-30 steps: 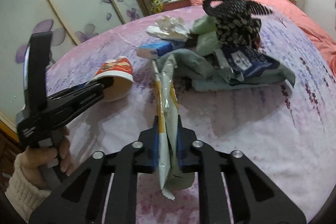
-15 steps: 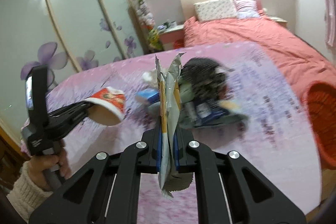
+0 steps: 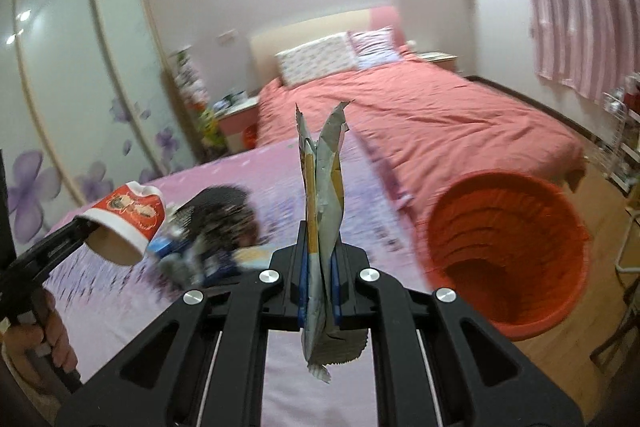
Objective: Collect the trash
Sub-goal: 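Carry the cup and snack bag to the orange basket and release both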
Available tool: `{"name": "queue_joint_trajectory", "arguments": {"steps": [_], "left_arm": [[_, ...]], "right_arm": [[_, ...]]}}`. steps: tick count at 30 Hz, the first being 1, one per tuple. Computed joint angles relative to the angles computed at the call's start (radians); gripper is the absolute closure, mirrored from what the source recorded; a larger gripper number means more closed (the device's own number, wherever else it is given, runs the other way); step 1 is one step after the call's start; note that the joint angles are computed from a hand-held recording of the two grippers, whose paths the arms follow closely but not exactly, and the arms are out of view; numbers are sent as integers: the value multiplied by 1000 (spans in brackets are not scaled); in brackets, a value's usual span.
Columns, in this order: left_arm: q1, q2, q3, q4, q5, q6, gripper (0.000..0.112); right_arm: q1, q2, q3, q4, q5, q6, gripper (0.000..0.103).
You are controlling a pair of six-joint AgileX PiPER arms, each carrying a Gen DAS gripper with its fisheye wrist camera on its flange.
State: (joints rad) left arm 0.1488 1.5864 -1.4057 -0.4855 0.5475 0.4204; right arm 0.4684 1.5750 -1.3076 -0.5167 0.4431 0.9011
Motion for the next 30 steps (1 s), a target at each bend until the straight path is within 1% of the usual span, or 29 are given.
{"name": "queue_joint_trajectory", "arguments": {"steps": [4,7,9,11,15,18,21,22,25,26,27,28,29,30], "left_arm": [[-132,41,-66,25,4,-56,106],[-244,100,-137,65,3,-113,106],[-310,145,-186,82,7,-140,106],[-355,203,-242,90,14,-145,106],[-435,318,-371,123,40,-181,106],[-472,436,-516,148,83,-203,106],[-502,520,-627,171,124,-225,106],[-511,538,-642,175,124,-230,106],[-533,633,-781,201,190,-256,104],[-543,653,-816,223,214,-278,101],[-553,704,-891,251,251,-304,87],[-557,731,-925,264,268,-315,71],[-562,755,-956,279,279,-325,67],[-567,794,-1011,296,304,-333,66]], "right_arm": [[-79,-40,45,4,-26,11,94],[-147,-46,70,43,-54,-16,94],[-205,-44,85,110,-80,-80,94],[-249,-31,90,160,-99,-125,94],[-337,5,84,313,-140,-274,94],[-388,43,73,438,-163,-382,94],[-430,72,64,572,-173,-511,94],[-438,81,58,602,-172,-538,94],[-472,112,42,729,-173,-663,94],[-474,122,37,733,-175,-662,92],[-478,132,30,740,-173,-667,89],[-479,135,34,739,-173,-661,87],[-485,152,26,758,-169,-670,82],[-491,159,20,776,-161,-685,73]]}}
